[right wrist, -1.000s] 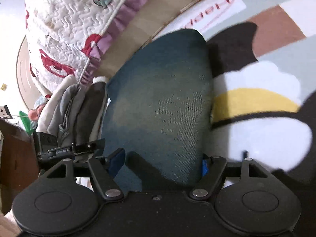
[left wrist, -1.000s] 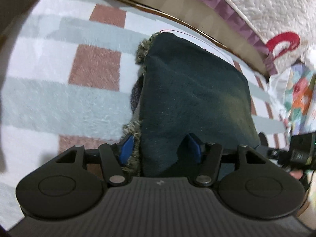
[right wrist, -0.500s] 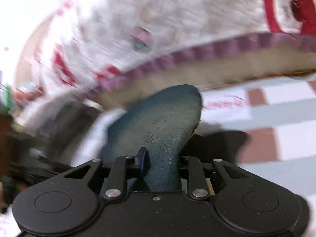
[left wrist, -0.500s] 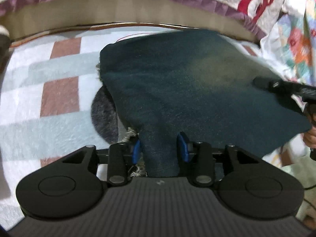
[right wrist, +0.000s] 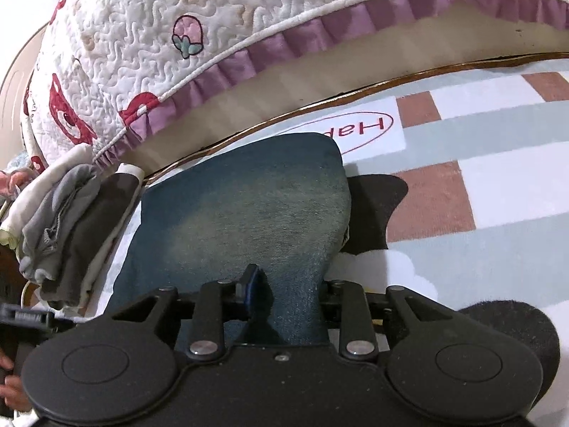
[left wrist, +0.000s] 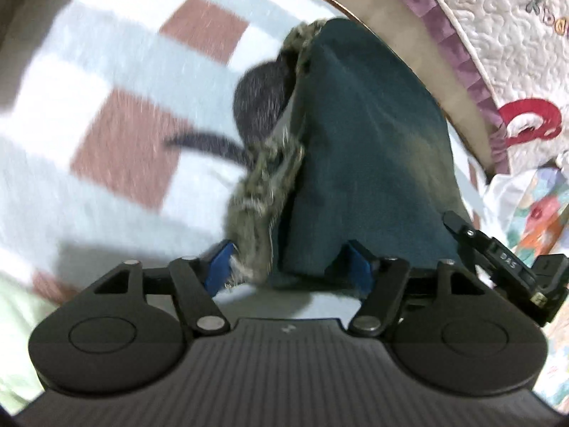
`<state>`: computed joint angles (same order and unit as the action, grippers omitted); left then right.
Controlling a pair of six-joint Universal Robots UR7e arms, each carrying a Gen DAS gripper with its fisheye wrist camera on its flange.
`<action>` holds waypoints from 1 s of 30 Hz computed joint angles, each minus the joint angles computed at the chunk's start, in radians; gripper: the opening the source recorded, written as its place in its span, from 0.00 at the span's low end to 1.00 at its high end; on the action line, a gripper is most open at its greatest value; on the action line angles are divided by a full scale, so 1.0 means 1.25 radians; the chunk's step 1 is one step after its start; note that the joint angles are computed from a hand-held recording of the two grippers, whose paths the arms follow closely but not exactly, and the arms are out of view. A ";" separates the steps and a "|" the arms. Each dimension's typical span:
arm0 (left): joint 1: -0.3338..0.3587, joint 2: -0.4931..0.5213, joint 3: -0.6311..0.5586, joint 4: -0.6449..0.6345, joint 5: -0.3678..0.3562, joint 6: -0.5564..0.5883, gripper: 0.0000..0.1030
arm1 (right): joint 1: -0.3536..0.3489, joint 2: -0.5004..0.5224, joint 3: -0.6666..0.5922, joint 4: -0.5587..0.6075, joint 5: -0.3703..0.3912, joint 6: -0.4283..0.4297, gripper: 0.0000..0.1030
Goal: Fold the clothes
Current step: 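Lift the folded jeans with both grippers, left holding the hems, right the fold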
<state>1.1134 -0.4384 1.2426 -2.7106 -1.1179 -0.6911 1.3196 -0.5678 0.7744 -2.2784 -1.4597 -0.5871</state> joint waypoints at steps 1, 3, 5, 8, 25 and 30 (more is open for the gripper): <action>0.002 0.004 0.001 -0.004 -0.017 -0.020 0.68 | 0.000 0.001 -0.002 0.005 -0.005 0.005 0.33; 0.011 0.012 0.002 -0.030 -0.048 -0.056 0.72 | 0.000 0.005 -0.012 0.017 -0.009 0.020 0.35; 0.010 0.030 0.012 -0.099 -0.040 -0.090 0.75 | -0.002 0.006 -0.015 0.023 -0.006 0.029 0.36; 0.002 0.043 0.025 -0.167 0.006 -0.094 0.76 | -0.002 0.005 -0.014 0.027 -0.008 0.027 0.40; -0.043 0.064 -0.037 -0.087 0.124 0.203 0.28 | -0.013 -0.005 0.011 -0.007 0.090 0.073 0.27; -0.011 0.061 -0.026 -0.112 0.035 0.091 0.39 | -0.027 0.024 -0.062 0.075 0.110 0.101 0.27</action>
<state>1.1000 -0.3625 1.2103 -2.8508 -1.0738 -0.5772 1.2859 -0.5379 0.6963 -2.1848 -1.3225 -0.4613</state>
